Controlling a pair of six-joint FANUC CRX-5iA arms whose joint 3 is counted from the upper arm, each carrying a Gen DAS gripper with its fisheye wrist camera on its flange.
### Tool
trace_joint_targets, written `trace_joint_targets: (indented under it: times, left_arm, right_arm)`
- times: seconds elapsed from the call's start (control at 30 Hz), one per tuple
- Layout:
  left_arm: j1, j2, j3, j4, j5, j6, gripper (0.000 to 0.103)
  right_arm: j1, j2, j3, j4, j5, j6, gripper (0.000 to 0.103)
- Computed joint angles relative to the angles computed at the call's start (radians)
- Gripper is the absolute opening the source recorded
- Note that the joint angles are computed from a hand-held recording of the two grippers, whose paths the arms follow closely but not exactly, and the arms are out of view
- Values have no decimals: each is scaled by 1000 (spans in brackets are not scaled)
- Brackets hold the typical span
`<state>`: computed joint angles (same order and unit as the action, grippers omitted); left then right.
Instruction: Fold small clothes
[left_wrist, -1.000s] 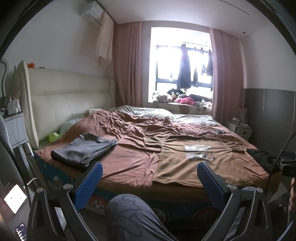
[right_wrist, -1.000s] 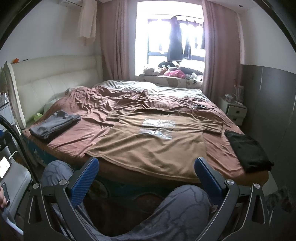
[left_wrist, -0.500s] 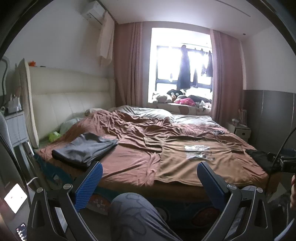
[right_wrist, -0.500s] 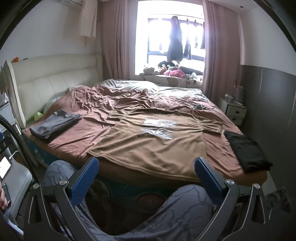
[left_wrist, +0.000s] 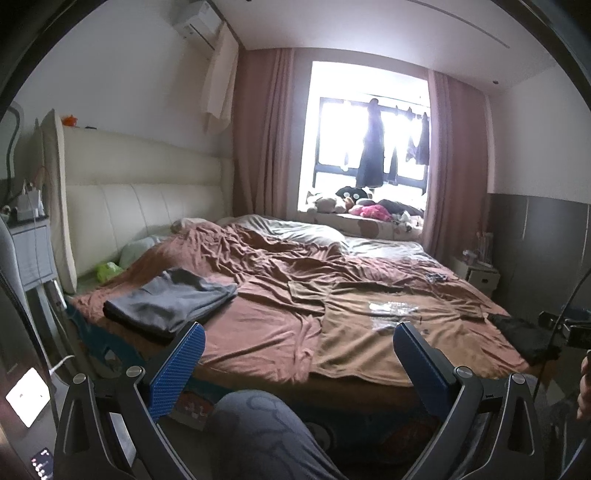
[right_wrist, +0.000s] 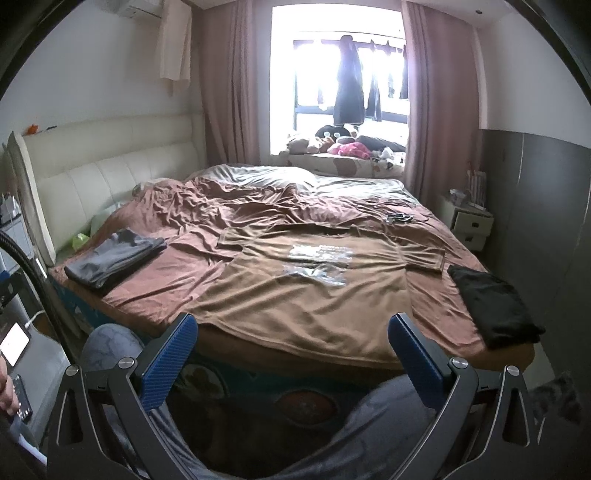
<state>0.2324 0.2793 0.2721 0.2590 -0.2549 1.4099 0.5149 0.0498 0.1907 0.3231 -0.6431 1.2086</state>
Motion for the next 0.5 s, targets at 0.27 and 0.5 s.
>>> trace_joint_targets:
  times: [0.27,0.5]
  left_arm:
    - [14,148,260,-178,-141,204,102]
    - [17,351,589,-264,-304,281,102]
  right_arm:
    - [-37,228,299,-85,-57,105,103]
    - [-58,471,614,-116,-151,153,103]
